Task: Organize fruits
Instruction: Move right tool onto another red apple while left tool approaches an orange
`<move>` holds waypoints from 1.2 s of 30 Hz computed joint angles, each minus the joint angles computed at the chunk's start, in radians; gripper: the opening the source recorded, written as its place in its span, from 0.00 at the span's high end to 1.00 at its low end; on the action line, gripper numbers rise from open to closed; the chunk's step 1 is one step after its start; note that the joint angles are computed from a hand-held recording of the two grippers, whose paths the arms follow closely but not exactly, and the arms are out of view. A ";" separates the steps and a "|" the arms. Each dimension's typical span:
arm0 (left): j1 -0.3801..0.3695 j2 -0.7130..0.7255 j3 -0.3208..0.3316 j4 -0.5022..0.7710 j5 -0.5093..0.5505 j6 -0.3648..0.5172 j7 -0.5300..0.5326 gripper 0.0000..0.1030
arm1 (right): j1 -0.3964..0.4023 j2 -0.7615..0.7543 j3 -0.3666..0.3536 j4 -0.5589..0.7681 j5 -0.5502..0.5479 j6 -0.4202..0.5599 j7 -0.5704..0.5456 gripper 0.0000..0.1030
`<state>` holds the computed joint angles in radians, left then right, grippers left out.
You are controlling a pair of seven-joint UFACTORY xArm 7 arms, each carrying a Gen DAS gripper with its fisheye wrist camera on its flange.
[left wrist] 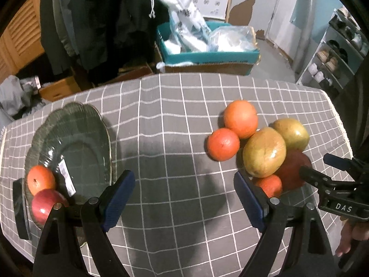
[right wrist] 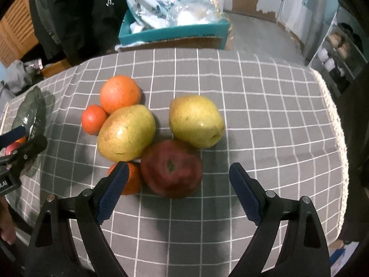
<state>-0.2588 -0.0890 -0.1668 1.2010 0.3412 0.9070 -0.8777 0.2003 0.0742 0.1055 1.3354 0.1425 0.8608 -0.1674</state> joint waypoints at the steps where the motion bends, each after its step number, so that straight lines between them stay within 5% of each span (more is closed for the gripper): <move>1: 0.000 0.003 0.001 -0.002 -0.006 0.001 0.001 0.14 | -0.001 0.007 0.000 0.004 0.002 0.005 0.001 0.14; 15: -0.004 0.058 0.019 0.014 -0.023 -0.001 0.017 0.14 | -0.005 0.094 0.006 0.046 0.036 0.041 0.000 0.20; 24: -0.007 0.096 0.030 0.031 -0.048 -0.020 0.037 0.14 | -0.044 0.131 0.008 0.087 0.156 0.106 -0.035 0.28; 36: -0.020 0.184 0.046 0.096 -0.087 -0.035 0.075 0.14 | -0.033 0.019 -0.017 -0.022 0.014 -0.023 -0.012 0.28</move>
